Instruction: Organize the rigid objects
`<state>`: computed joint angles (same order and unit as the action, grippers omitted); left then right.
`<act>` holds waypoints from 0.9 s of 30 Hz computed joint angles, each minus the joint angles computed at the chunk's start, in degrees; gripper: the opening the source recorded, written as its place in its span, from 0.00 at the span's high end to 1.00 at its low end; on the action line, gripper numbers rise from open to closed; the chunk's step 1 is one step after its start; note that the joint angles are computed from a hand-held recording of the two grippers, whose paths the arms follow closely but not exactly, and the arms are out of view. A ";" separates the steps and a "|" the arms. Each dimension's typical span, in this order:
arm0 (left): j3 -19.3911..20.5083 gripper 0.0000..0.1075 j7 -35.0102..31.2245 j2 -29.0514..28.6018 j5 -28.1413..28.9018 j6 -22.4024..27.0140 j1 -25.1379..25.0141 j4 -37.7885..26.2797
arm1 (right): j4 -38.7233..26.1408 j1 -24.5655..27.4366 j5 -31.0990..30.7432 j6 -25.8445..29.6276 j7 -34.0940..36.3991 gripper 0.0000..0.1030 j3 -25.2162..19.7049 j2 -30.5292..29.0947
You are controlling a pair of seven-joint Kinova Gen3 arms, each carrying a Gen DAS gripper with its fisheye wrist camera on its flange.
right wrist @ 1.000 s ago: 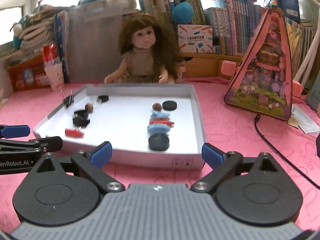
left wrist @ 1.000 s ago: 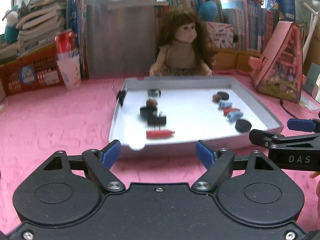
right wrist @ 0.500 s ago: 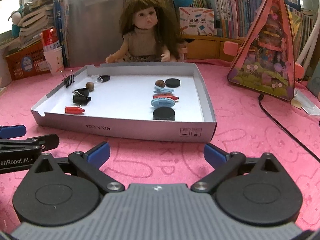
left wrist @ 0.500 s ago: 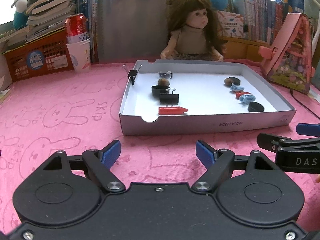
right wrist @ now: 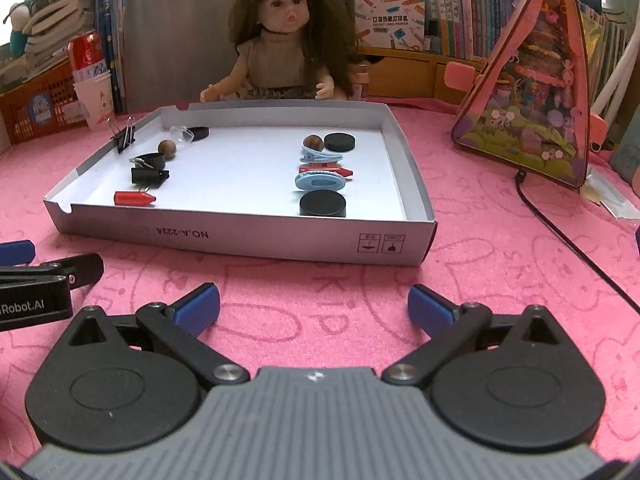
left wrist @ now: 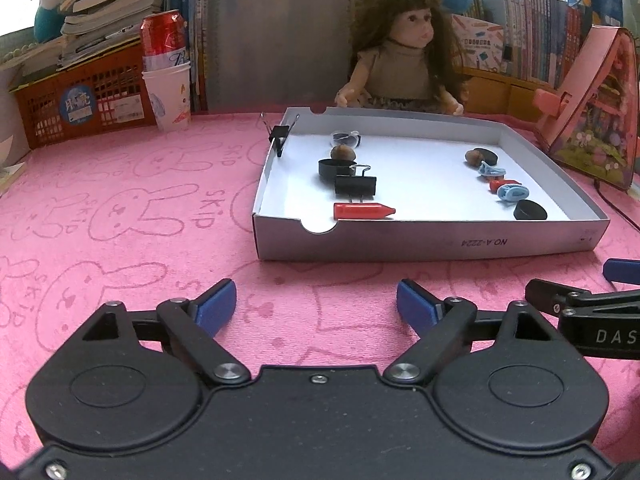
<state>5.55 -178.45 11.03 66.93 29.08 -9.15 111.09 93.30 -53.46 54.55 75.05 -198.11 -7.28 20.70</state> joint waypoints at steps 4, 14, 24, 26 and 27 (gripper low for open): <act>-0.02 0.15 0.75 0.18 -0.86 0.09 0.18 -0.32 | -0.25 0.10 -0.19 0.10 0.43 0.00 0.00 0.11; 0.87 0.05 5.04 0.34 -3.81 -2.18 0.61 -0.71 | -0.34 0.00 -0.25 0.13 0.52 0.00 0.10 0.18; 1.53 0.05 5.46 0.36 -4.21 -2.43 0.09 -0.73 | -0.34 0.00 -0.26 0.13 0.55 0.00 0.11 0.15; 1.57 0.05 5.44 0.37 -4.19 -2.43 0.05 -0.74 | -0.34 0.01 -0.26 0.13 0.55 0.00 0.10 0.15; 1.57 0.05 5.43 0.36 -4.20 -2.41 0.04 -0.72 | -0.30 0.01 -0.26 0.12 0.53 0.00 0.10 0.13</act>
<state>7.12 -173.01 11.39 62.74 26.67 -9.11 110.37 92.99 -53.45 54.29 75.18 -197.57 -7.18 20.83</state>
